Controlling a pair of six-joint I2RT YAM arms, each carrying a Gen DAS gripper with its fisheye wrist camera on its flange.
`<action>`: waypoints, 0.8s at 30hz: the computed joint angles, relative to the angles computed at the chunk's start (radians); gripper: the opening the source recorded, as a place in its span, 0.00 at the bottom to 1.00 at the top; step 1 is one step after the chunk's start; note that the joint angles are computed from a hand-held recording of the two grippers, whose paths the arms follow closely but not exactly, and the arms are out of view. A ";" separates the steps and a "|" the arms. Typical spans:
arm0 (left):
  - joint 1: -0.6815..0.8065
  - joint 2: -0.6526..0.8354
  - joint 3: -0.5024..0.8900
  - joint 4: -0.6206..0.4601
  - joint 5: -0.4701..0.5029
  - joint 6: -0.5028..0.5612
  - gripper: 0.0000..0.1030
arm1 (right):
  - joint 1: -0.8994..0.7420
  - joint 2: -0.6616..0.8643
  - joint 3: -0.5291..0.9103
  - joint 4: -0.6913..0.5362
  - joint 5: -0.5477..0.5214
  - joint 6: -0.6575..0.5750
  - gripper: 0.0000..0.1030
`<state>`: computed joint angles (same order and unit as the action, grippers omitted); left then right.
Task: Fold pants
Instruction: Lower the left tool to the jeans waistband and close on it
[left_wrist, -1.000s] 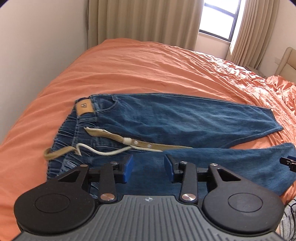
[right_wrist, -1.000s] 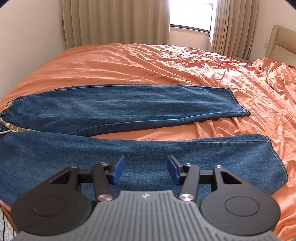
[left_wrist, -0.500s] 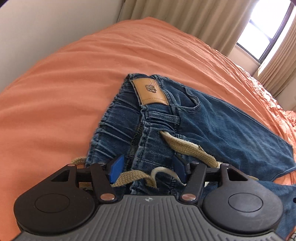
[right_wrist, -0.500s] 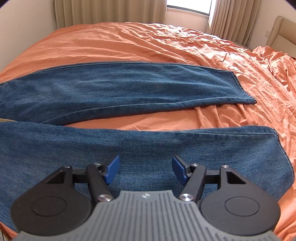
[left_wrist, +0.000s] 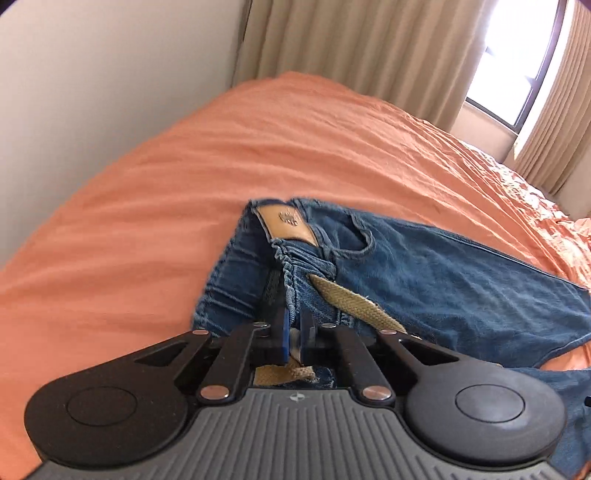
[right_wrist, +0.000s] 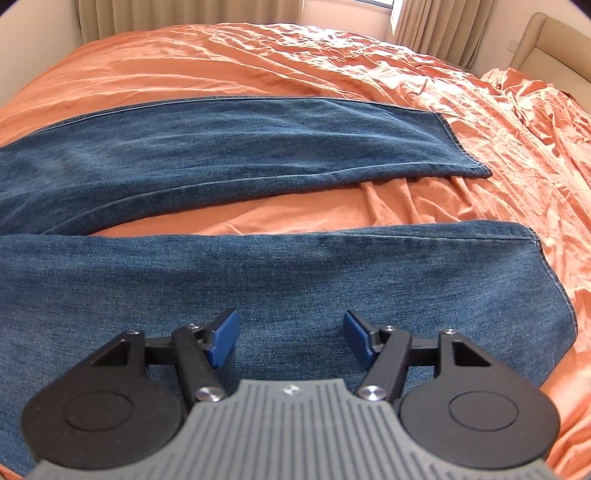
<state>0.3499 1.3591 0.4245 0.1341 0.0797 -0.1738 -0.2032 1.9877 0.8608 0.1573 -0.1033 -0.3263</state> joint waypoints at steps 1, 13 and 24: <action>-0.011 -0.026 0.015 -0.040 -0.047 -0.002 0.04 | -0.003 -0.013 -0.008 0.001 0.005 -0.003 0.58; 0.196 0.126 0.075 -0.048 0.181 0.028 0.29 | -0.112 -0.095 -0.038 -0.037 -0.022 -0.036 0.58; 0.225 0.298 0.116 -0.145 0.277 0.122 0.70 | -0.124 -0.101 -0.068 -0.005 -0.043 -0.047 0.59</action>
<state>0.5747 1.6574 0.5404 -0.0112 0.3569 -0.0521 -0.3276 1.8868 0.7931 0.1523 -0.1462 -0.3736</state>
